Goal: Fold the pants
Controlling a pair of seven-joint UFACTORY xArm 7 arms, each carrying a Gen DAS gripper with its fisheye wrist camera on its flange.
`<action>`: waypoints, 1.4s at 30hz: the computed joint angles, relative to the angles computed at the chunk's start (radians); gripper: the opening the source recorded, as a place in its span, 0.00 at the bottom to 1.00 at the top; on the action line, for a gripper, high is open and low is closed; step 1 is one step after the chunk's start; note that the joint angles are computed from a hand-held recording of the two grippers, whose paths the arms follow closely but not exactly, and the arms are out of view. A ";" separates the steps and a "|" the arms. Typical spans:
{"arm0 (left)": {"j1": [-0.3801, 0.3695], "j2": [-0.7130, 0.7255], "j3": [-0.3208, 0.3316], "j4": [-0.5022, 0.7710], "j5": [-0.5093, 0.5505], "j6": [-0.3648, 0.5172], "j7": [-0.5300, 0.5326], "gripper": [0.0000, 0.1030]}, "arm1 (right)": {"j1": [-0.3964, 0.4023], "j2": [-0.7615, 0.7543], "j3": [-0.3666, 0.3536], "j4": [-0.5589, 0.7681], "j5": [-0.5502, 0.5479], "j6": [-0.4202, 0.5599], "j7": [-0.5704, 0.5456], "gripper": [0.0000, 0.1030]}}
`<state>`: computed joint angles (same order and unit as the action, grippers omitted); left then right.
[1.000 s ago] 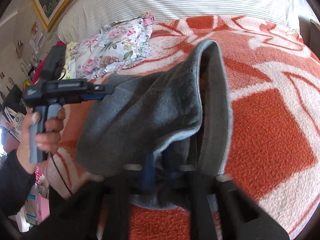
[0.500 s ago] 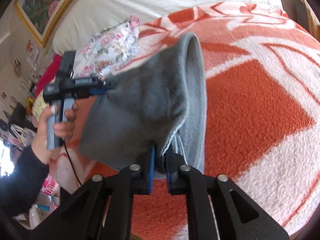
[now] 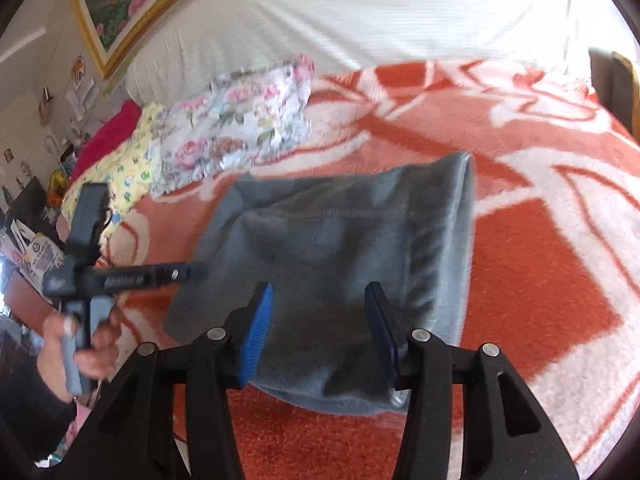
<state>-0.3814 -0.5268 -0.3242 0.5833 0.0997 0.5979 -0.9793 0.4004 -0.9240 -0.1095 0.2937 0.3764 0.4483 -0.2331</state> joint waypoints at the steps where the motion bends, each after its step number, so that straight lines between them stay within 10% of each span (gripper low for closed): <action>1: -0.002 -0.003 -0.010 -0.005 0.004 0.013 -0.006 0.65 | -0.025 0.022 0.021 0.002 -0.014 0.008 0.021 0.48; 10: -0.023 -0.076 0.016 -0.070 -0.037 0.028 0.002 0.70 | -0.095 -0.124 0.004 -0.071 -0.043 0.085 0.025 0.49; 14: -0.025 -0.069 0.062 -0.085 -0.086 -0.015 0.026 0.71 | -0.144 -0.098 0.025 -0.069 -0.058 0.024 0.073 0.74; 23: -0.001 -0.001 0.082 -0.074 -0.150 -0.081 0.042 0.77 | -0.020 0.087 -0.143 -0.021 0.083 -0.061 0.014 0.75; 37: 0.037 0.146 0.067 0.017 -0.095 -0.176 0.016 0.78 | 0.050 0.154 -0.193 -0.001 0.244 -0.102 -0.099 0.75; 42: 0.043 0.137 0.046 -0.006 -0.058 -0.238 -0.019 0.44 | 0.080 0.162 -0.184 -0.010 0.274 -0.132 -0.137 0.60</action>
<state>-0.3381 -0.3894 -0.2778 0.5776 0.0422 0.3600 -0.9981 0.4802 -0.7616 -0.2937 0.2842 0.6509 0.3165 -0.3701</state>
